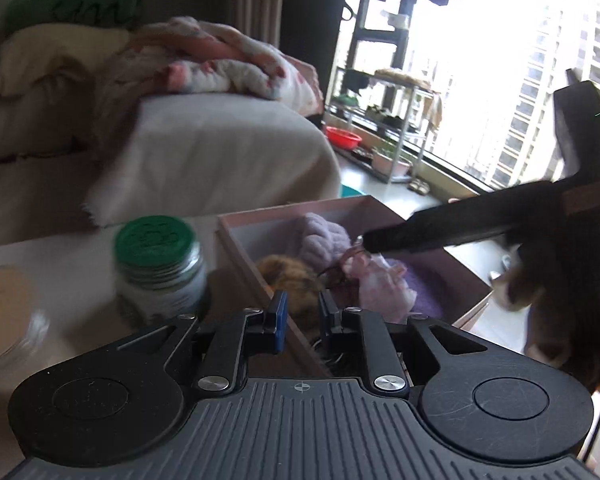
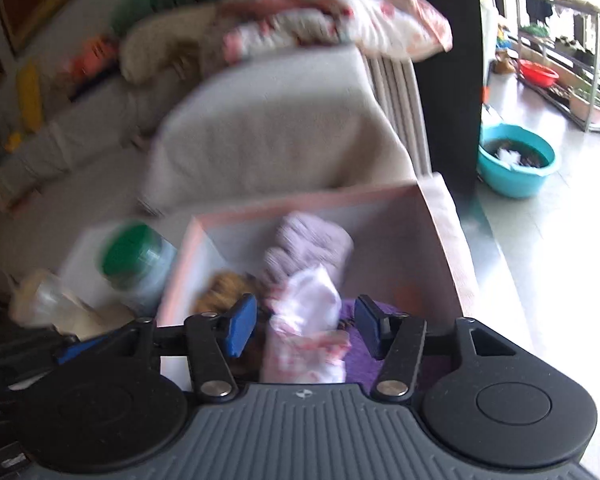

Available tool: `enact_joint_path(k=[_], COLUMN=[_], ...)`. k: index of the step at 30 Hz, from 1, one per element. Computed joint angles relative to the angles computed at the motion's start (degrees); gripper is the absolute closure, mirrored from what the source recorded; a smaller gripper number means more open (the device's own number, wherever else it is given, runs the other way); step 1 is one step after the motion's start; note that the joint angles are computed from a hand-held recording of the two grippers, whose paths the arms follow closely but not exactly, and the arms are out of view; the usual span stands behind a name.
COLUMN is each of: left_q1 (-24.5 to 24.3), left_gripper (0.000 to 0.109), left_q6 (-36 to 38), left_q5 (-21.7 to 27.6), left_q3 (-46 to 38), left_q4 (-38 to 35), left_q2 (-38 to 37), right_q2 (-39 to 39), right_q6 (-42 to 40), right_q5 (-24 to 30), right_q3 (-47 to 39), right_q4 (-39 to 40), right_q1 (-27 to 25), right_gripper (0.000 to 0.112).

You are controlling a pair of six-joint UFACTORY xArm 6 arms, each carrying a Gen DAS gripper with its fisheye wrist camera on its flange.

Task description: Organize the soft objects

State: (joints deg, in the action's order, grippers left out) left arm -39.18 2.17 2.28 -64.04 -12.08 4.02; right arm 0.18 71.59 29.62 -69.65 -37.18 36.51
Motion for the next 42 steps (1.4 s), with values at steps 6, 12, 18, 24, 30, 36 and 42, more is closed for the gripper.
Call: enact_joint_path(k=[6,12,18,24,30,36,42], left_q1=[2.80,0.92,1.22,-0.67,-0.98,-5.08,-4.75], left_gripper=[0.090,0.090,0.079,0.032,0.034,0.033,0.032], left_q6=[-23.30,-35.65,-46.74,-71.45,-95.66,-89.29,-89.70], left_q5=[5.58,15.61,7.95,7.78,11.26,20.13,20.22], left_q3=[13.51,22.13,22.49,18.02,15.17,12.65,12.34], left_q4=[29.86,42.79,48.25,75.46,89.38,84.09,84.25], left_q2=[-12.26,-19.35,-16.79,-12.42,-10.84,-9.21,-8.85], right_q2=[-8.13,-10.96,-6.44,-4.05,-5.18,-4.43,-4.24], right_q6=[9.00,14.71,15.40,16.84,23.20,25.36,28.46], right_q5=[11.20,18.23,15.40,22.97,25.26,25.72,25.97], right_q3=[3.28,9.77,11.68,9.99,12.20,12.06,12.75], right_q4=[-11.51,-13.32,-7.12,-10.39,-14.34,-17.15,-20.67], right_q1=[8.97,17.48,18.12,20.04,20.81,21.27,21.73], right_gripper=[0.036,0.029,0.029,0.010,0.009,0.009,0.009])
